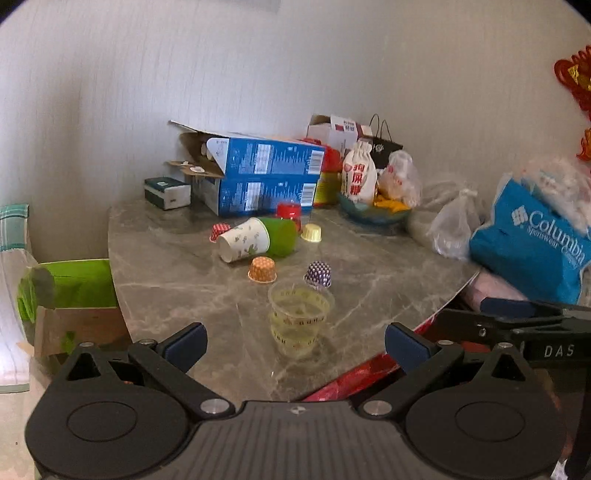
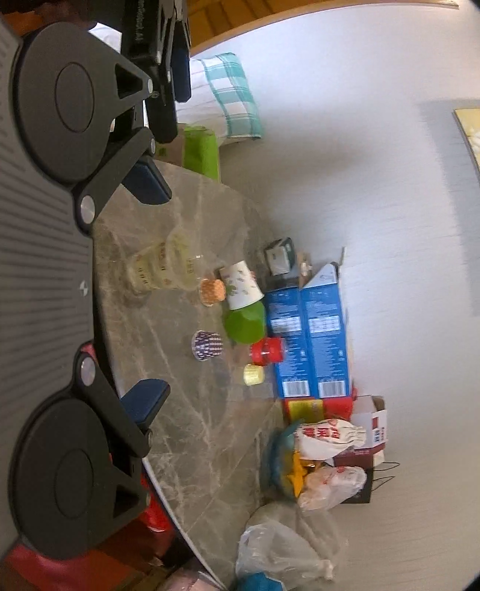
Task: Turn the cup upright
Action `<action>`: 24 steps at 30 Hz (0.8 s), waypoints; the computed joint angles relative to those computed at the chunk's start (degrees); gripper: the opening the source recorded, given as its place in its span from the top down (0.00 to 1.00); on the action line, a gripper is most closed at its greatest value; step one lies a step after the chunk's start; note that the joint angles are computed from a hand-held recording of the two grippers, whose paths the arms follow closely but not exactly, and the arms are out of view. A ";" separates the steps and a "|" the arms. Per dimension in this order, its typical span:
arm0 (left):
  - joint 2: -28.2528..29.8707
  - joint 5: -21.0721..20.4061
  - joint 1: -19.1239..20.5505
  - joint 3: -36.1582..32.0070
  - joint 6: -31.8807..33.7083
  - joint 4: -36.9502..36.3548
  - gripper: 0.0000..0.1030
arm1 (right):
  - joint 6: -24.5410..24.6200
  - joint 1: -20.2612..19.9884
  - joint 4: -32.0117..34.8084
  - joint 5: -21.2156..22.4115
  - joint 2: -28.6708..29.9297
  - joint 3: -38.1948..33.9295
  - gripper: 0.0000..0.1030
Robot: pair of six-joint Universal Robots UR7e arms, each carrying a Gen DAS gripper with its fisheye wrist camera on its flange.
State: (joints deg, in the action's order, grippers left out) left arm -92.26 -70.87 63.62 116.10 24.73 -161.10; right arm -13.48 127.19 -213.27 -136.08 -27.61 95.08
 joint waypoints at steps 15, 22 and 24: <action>-0.70 6.35 -3.24 0.64 -2.85 1.08 0.00 | 4.17 -0.01 4.90 0.56 -2.43 2.07 0.01; -0.04 8.04 -4.12 0.57 -4.31 2.49 0.00 | 3.81 -0.12 5.62 0.39 -2.76 2.23 0.01; 0.28 8.50 -4.06 0.40 -5.09 2.49 0.00 | 3.57 -0.14 5.89 0.25 -2.78 2.14 0.01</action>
State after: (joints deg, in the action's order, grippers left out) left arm -91.98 -62.37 59.56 116.50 19.64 -158.61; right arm -9.90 127.04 -207.38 -135.84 -30.38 97.22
